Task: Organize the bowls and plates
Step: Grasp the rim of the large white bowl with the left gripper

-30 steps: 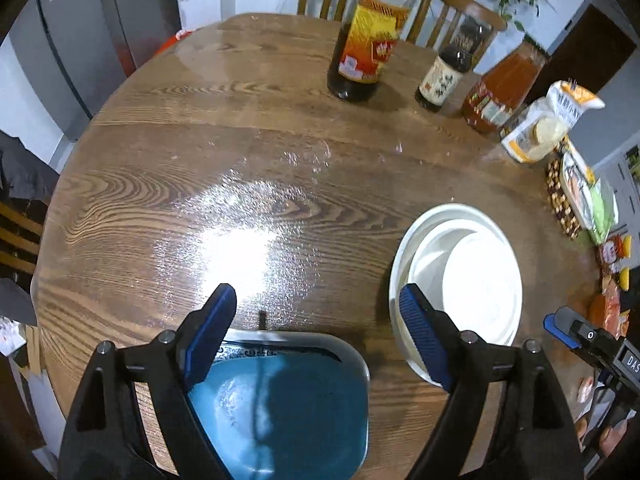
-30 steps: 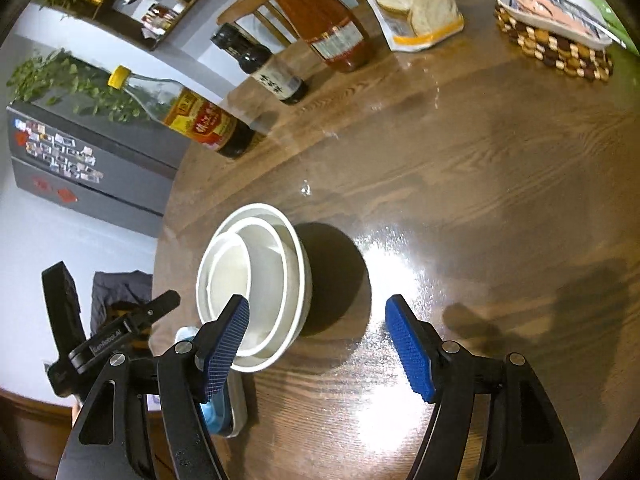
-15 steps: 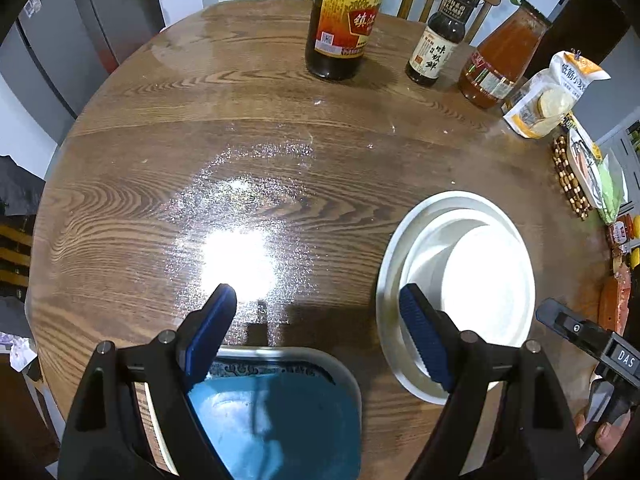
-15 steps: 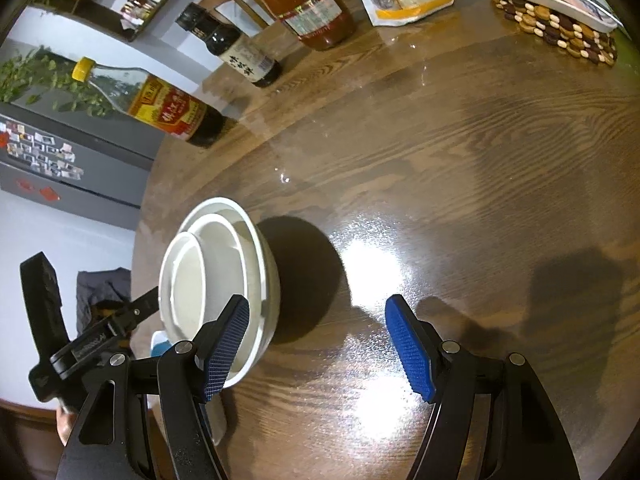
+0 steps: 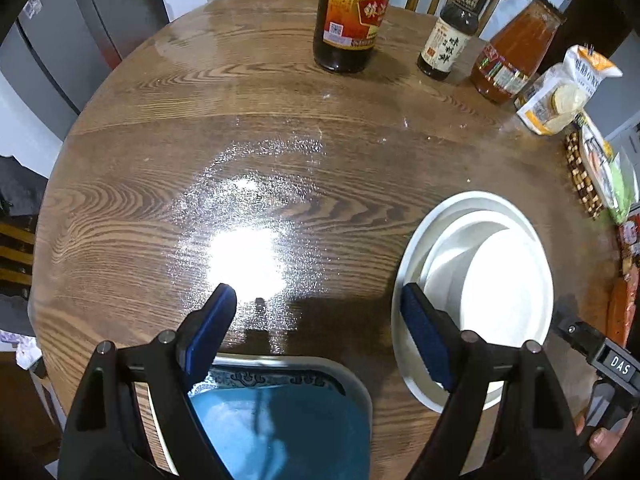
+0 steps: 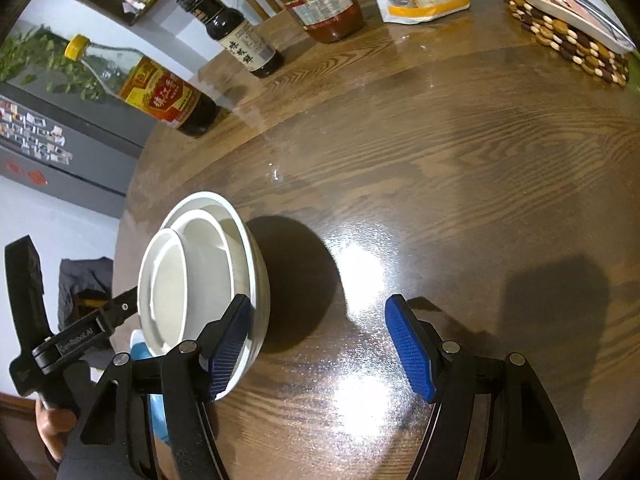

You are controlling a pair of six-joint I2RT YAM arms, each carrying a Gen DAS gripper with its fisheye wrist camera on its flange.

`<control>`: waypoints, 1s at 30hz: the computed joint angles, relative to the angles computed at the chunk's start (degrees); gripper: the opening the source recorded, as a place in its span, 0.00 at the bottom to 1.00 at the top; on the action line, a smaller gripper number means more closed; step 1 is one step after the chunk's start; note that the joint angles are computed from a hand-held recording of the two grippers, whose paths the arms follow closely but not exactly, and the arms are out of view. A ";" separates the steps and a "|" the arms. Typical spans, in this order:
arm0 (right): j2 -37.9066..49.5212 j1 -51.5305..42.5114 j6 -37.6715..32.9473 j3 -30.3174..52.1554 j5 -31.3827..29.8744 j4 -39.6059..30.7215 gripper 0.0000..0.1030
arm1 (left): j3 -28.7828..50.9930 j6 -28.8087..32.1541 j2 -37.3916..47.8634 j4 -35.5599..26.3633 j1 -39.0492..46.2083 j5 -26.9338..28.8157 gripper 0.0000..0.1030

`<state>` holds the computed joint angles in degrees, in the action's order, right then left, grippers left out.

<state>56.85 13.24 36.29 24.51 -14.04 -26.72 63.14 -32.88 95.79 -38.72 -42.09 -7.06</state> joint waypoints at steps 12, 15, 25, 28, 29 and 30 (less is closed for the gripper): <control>1.63 3.68 -0.82 1.75 2.63 2.75 0.36 | 0.23 1.38 0.08 0.56 -2.44 -2.89 0.62; 1.48 3.42 -0.44 1.22 1.97 3.77 0.35 | -0.40 0.62 -0.53 1.74 -2.80 -1.90 0.49; 0.78 2.54 -0.72 0.62 -0.23 4.19 0.27 | 1.21 -0.33 1.35 3.19 -7.26 -4.56 0.03; 0.98 3.19 -0.73 0.88 0.20 4.36 0.23 | 0.82 -1.06 1.36 4.06 -6.95 -4.35 0.03; 1.13 3.48 -0.68 1.06 0.39 4.40 0.22 | 0.69 -1.15 1.33 4.29 -6.80 -4.17 0.03; 1.14 3.74 -0.79 1.22 0.59 4.29 0.19 | 0.73 -1.26 1.43 4.34 -6.88 -4.42 0.03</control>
